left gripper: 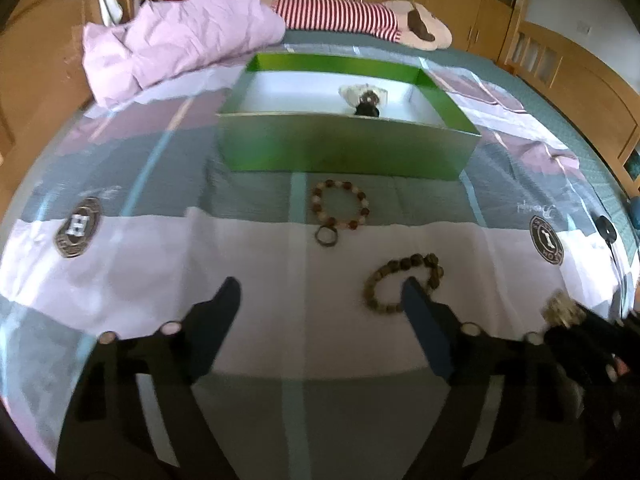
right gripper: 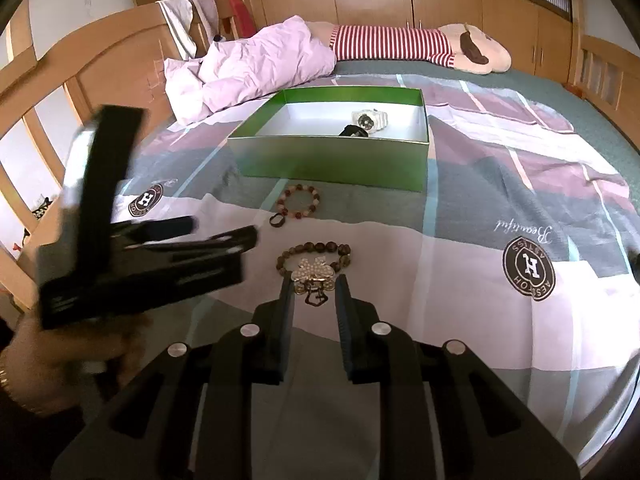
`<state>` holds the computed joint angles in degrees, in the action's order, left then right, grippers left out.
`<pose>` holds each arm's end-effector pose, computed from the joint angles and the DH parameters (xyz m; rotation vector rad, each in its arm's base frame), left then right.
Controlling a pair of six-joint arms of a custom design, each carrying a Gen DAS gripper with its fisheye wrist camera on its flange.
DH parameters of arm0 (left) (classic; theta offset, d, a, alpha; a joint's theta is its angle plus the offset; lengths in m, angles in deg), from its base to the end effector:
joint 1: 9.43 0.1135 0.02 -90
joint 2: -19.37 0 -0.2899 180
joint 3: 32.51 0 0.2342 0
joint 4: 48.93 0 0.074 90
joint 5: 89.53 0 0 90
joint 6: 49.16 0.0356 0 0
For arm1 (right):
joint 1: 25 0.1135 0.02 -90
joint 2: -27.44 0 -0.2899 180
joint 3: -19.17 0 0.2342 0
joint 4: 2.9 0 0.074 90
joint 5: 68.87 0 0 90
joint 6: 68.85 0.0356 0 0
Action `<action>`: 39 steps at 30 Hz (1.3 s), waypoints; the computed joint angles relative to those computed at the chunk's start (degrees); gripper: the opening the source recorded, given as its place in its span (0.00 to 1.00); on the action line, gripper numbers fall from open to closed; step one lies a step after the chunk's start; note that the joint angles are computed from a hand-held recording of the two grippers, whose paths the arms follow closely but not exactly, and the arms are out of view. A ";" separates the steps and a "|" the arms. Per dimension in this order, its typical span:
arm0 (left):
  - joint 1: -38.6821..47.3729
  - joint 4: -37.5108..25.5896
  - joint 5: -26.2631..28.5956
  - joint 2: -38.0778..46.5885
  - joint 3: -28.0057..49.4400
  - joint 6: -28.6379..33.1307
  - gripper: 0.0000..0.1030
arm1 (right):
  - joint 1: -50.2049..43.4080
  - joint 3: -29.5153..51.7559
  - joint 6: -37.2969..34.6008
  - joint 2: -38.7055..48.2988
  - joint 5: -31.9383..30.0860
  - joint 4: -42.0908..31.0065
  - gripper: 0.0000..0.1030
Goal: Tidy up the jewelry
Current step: 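Lower the right gripper onto the silver flower pendant and close on it, then grasp the small dark ring with the left gripper while the right gripper holds the pendant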
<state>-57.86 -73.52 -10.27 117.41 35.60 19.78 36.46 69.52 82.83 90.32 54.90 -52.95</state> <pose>0.2218 -0.2401 0.1950 0.5220 2.4635 -0.2645 0.0958 0.1348 0.2288 0.1824 2.4006 0.1681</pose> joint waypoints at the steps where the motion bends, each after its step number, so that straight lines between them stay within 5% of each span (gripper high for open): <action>1: 0.34 0.49 0.47 2.28 1.42 0.51 0.72 | -0.35 -0.10 -0.27 -0.38 -0.40 0.03 0.20; 7: 3.14 0.10 3.41 12.83 8.78 1.16 0.53 | -1.87 -0.84 -1.55 -1.49 -2.18 0.51 0.20; 19: 2.83 -0.53 -0.23 18.98 13.90 3.45 0.48 | -3.88 -1.78 -2.79 -2.21 -4.32 1.92 0.20; 25: 3.92 -0.39 0.08 18.79 14.01 3.30 0.19 | -3.83 -1.98 -3.07 -1.94 -4.87 2.33 0.20; 39: 7.74 1.17 0.12 15.42 10.57 3.31 0.18 | -4.28 -1.98 -3.70 -1.94 -5.03 2.71 0.20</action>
